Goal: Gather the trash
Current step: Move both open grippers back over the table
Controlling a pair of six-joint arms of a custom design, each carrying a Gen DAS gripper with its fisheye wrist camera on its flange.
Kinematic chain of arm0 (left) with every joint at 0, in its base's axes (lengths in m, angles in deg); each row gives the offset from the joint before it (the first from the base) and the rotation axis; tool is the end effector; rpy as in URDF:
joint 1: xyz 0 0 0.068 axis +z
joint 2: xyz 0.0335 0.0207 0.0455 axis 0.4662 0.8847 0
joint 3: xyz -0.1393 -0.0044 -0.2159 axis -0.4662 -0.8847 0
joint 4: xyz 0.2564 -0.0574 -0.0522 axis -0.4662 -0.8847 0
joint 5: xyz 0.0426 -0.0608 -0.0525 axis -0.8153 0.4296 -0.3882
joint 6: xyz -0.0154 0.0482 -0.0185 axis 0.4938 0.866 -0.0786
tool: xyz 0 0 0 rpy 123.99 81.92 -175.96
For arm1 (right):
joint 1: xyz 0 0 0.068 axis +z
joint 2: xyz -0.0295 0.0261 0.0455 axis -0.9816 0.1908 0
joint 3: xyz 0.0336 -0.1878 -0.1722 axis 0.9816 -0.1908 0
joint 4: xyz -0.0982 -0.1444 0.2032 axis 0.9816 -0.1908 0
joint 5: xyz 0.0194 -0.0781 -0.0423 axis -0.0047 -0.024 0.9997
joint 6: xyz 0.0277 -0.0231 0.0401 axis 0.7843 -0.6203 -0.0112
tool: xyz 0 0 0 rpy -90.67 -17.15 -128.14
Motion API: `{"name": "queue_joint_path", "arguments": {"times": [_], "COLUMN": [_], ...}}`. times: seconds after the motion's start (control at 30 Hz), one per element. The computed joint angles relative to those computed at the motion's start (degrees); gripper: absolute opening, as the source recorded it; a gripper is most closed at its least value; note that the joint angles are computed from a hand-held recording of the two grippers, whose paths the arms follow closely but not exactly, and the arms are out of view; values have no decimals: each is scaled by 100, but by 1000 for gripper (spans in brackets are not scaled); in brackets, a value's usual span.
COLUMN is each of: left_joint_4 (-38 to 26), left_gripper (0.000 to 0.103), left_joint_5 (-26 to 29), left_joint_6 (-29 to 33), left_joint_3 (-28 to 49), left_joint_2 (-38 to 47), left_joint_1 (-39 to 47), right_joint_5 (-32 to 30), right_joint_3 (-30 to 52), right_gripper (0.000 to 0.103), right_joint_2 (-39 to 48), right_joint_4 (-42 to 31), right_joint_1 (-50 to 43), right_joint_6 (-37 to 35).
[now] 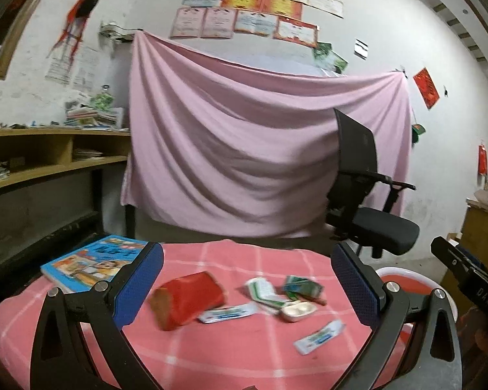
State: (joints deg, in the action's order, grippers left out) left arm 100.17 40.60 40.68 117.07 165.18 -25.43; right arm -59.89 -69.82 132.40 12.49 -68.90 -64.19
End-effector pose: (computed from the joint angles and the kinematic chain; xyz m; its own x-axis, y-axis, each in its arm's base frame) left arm 0.2046 -0.2321 0.1037 -0.2027 -0.1301 -0.9706 0.1036 0.9827 -0.1534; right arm 0.1902 0.0322 0.0963 -0.1579 0.1028 -0.9821 -0.1087 0.9867 0.1208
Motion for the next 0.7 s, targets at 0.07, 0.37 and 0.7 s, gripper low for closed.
{"name": "queue_joint_path", "arguments": {"times": [0.07, 0.37, 0.7], "left_joint_4": [175, -53, -1051], "left_gripper": [101, 101, 100], "left_joint_5": [-40, 331, 1570], "left_joint_6": [-10, -215, -367], "left_joint_3": [-161, -690, -549], "left_joint_2": [25, -178, -187], "left_joint_1": [45, 505, 981], "right_joint_5": [260, 806, -126], "right_joint_3": [105, 1255, 2341], "right_gripper": [103, 103, 85], "right_joint_2": [25, 87, 925], "right_joint_4": [-197, -2983, -4861], "right_joint_1": [359, 1302, 1257], "right_joint_6": [-111, -61, 390]}}
